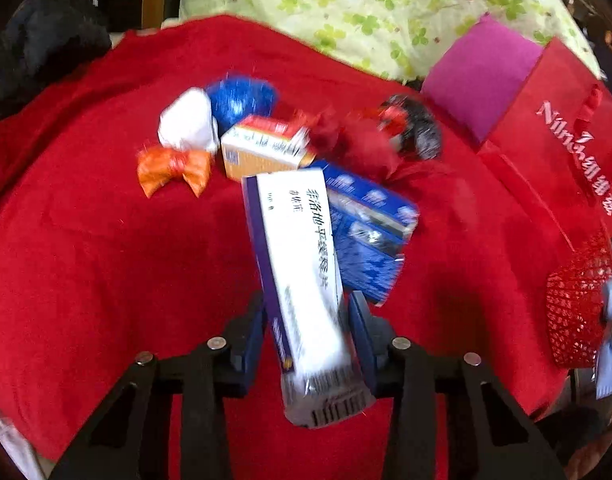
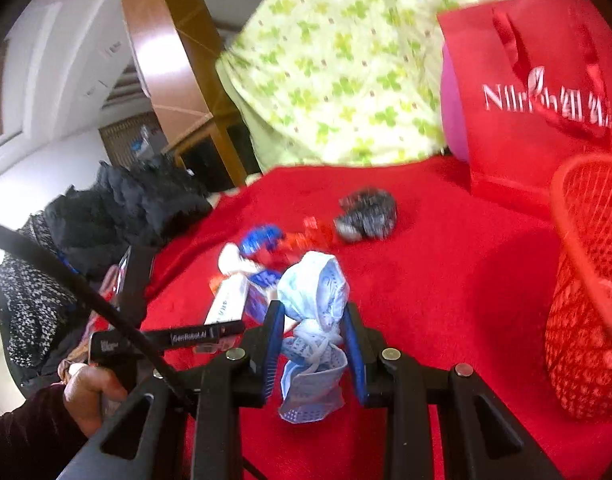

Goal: Collect trash
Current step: 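Grasp the white medicine box with the left gripper while the right gripper lifts the mask, then carry both items to the red mesh basket and open both grippers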

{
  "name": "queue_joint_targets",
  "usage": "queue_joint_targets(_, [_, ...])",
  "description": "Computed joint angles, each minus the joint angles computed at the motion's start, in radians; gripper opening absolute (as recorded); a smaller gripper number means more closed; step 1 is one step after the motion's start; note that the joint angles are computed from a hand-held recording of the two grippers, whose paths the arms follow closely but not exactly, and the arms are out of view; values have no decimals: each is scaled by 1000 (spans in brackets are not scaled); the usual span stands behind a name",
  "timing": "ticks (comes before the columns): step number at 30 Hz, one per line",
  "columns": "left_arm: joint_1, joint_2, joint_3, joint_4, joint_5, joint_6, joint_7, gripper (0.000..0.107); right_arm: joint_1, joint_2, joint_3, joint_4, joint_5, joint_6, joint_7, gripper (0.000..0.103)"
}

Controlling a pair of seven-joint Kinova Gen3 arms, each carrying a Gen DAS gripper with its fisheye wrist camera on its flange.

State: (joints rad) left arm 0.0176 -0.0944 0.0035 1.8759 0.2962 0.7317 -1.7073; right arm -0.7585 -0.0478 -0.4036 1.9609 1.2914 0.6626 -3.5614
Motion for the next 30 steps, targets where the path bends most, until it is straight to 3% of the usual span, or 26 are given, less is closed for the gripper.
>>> queue_joint_targets(6, [43,-91,25,-36,-40,8,-2,39,-40,-60,-67,59,170,170,-147,31])
queue_joint_targets(12, [117,-116,51,-107,-8,28,-30,39,-48,-138,-109,133,209,325,-257,31])
queue_joint_targets(20, [244,-65,140,-255,18,61,-52,39,23,-291,-162,243,124,461,-408,31])
queue_joint_targets(30, [403,109,261,-420,-55,79,-11,41,154,-452,-138,302,-52,414,-462,34])
